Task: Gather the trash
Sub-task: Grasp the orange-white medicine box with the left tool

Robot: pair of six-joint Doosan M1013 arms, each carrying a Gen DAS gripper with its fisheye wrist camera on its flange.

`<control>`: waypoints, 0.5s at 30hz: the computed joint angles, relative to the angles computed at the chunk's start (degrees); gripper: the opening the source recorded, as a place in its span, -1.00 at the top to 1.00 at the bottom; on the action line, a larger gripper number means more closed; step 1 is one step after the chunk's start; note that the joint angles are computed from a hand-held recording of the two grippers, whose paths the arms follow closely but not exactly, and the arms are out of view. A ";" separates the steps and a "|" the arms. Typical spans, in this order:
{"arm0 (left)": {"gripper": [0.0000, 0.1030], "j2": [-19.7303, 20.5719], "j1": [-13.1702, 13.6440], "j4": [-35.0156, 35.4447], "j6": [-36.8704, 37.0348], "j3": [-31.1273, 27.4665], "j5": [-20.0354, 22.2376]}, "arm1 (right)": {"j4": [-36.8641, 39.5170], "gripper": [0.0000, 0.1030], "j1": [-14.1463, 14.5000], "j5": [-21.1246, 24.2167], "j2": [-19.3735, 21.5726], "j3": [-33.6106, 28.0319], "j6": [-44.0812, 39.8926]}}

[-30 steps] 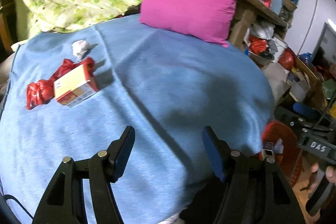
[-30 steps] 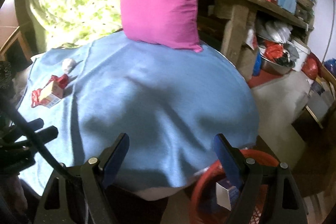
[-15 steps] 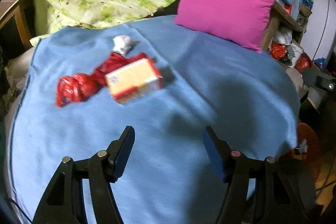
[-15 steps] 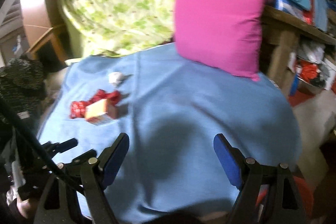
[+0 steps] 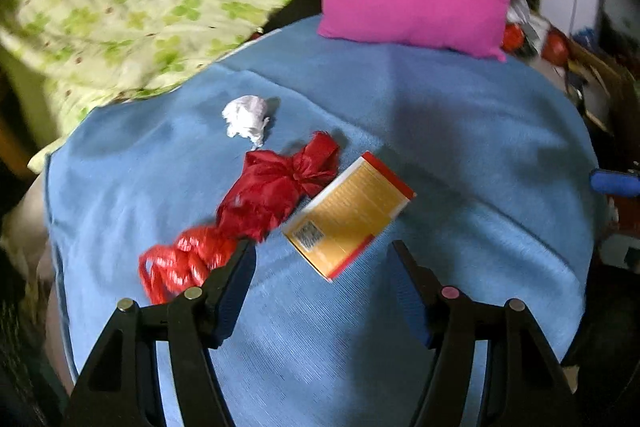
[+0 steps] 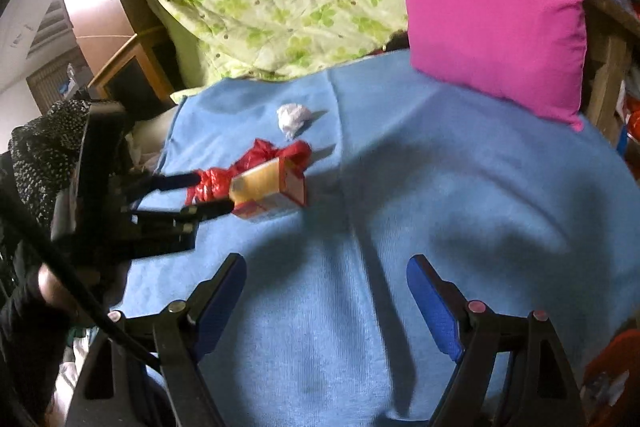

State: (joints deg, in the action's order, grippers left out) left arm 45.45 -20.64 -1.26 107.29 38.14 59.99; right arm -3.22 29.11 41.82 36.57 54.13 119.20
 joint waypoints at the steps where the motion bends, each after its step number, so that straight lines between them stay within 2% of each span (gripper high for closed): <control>1: -0.33 0.88 0.00 -0.50 0.99 -1.58 1.29 | 0.32 -0.65 -0.13 0.15 0.18 -0.06 0.00; 6: -0.33 5.72 0.24 -3.83 7.19 -10.28 9.66 | 1.40 -0.65 -0.75 0.74 0.81 -0.30 0.26; 10: -0.34 8.55 -0.24 -3.16 10.07 -15.12 13.53 | 1.71 -0.65 -1.07 1.15 1.16 -0.42 0.41; 15: -0.42 10.57 -0.03 -3.23 8.07 -18.31 14.47 | 1.53 -0.65 -1.31 1.98 1.79 -1.06 0.81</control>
State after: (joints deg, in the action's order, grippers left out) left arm 56.02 -20.67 -4.50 115.36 19.83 74.46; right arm -1.69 27.80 43.79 38.36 53.07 120.00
